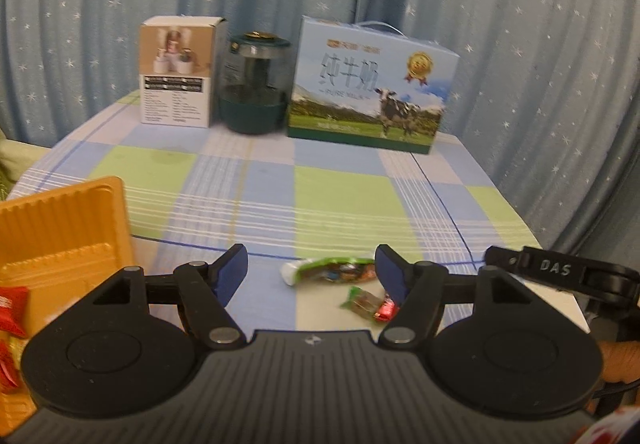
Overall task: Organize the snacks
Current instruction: 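Move both open tools back toward the remaining candies, then grasp the clear nut packet with the right tool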
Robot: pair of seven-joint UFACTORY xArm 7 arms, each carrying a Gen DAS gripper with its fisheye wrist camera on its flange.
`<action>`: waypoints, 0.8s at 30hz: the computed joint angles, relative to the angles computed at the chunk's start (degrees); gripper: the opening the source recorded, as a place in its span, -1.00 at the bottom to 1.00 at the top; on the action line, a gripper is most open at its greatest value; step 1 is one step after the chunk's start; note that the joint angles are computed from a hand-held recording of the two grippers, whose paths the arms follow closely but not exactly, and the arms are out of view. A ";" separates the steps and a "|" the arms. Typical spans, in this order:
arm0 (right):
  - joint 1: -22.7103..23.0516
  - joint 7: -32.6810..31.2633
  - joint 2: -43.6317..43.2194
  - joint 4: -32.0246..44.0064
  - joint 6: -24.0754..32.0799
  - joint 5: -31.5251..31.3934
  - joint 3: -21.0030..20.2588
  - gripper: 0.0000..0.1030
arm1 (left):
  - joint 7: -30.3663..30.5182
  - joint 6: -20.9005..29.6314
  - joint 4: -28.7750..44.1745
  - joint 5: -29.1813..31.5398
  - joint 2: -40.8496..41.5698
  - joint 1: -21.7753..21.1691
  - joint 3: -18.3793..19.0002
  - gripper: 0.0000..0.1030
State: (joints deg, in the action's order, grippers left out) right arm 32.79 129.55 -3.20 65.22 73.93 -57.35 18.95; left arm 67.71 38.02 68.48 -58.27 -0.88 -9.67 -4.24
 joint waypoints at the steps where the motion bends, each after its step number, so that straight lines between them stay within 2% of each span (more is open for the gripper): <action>1: 0.31 0.26 -0.67 -1.41 0.75 -0.06 0.33 0.07 | 0.93 -0.49 -0.92 -0.54 -0.38 -0.26 -0.26 0.31; 8: 0.14 4.37 -3.88 -9.53 -3.02 3.61 1.73 0.06 | 7.97 -0.43 -5.95 -3.29 -2.43 -2.42 -0.63 0.31; 13: -1.00 2.95 -3.17 -10.49 -7.88 1.01 1.29 0.06 | 7.12 -0.89 -7.42 -1.94 -2.18 -3.38 -0.87 0.31; 17: -2.30 3.13 -1.74 -10.43 -11.28 -1.41 0.09 0.06 | 8.69 -2.57 -8.66 -1.90 -2.35 -3.92 -0.95 0.31; 24: -3.37 -0.43 1.37 -8.33 -12.94 -5.00 -2.17 0.06 | 6.80 -4.06 -9.00 0.89 -1.15 -3.99 -1.14 0.31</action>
State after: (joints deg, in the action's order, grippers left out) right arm 29.42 129.12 -1.82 56.89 60.99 -62.36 16.78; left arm 74.51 33.97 59.48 -57.39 -2.03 -13.66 -5.38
